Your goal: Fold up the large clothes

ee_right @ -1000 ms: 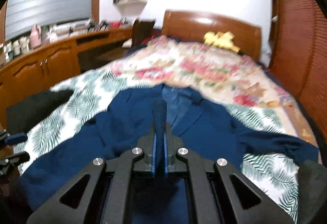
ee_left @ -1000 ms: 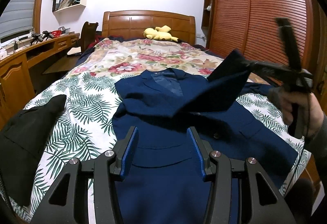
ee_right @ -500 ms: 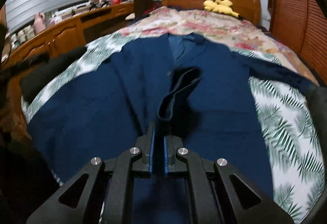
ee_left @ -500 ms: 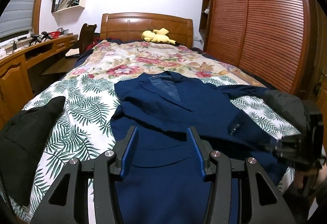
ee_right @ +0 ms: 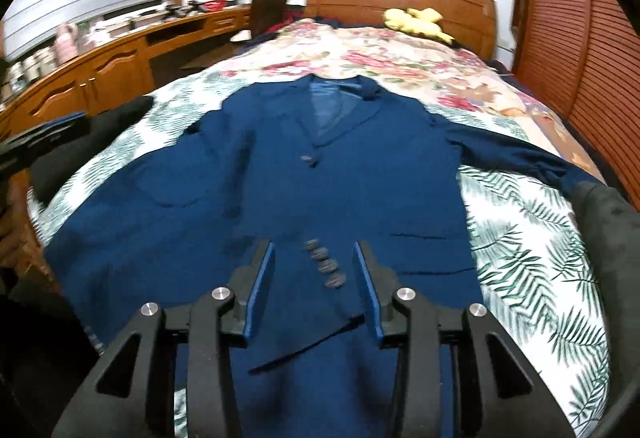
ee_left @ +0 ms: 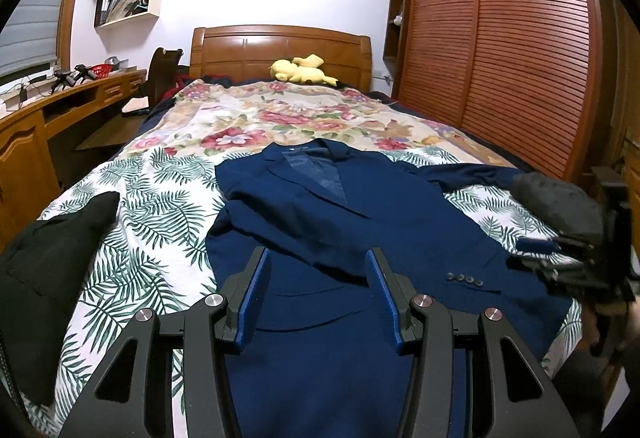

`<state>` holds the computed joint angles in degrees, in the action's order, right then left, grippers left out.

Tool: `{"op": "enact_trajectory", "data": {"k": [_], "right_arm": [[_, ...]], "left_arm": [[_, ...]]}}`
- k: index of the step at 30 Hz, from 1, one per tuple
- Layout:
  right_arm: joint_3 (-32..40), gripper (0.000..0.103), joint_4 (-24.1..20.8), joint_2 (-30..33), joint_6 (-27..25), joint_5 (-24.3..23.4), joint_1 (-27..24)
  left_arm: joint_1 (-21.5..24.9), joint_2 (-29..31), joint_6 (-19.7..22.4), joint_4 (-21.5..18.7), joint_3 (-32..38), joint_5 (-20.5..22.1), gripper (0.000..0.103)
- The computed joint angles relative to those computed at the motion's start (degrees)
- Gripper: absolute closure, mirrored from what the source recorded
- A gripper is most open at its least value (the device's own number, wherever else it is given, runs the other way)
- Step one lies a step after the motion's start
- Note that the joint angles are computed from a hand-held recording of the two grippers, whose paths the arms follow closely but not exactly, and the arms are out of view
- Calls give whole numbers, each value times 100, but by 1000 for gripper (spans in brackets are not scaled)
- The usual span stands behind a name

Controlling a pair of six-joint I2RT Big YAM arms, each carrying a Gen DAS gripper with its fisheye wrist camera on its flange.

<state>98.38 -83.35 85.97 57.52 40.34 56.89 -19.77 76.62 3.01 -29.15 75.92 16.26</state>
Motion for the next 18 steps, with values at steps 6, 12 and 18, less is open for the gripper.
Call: {"op": "enact_trajectory", "data": {"k": [6, 12, 18], "right_arm": [[-656, 62, 519, -257, -170, -802, -603], [-1212, 62, 849, -368, -166, -1435, -819], [-1217, 92, 977, -448, -566, -1671, -808]], "left_arm": [[-65, 44, 81, -43, 30, -48, 52], [-148, 85, 180, -116, 71, -112, 52], [-185, 112, 154, -131, 115, -131, 52]]}}
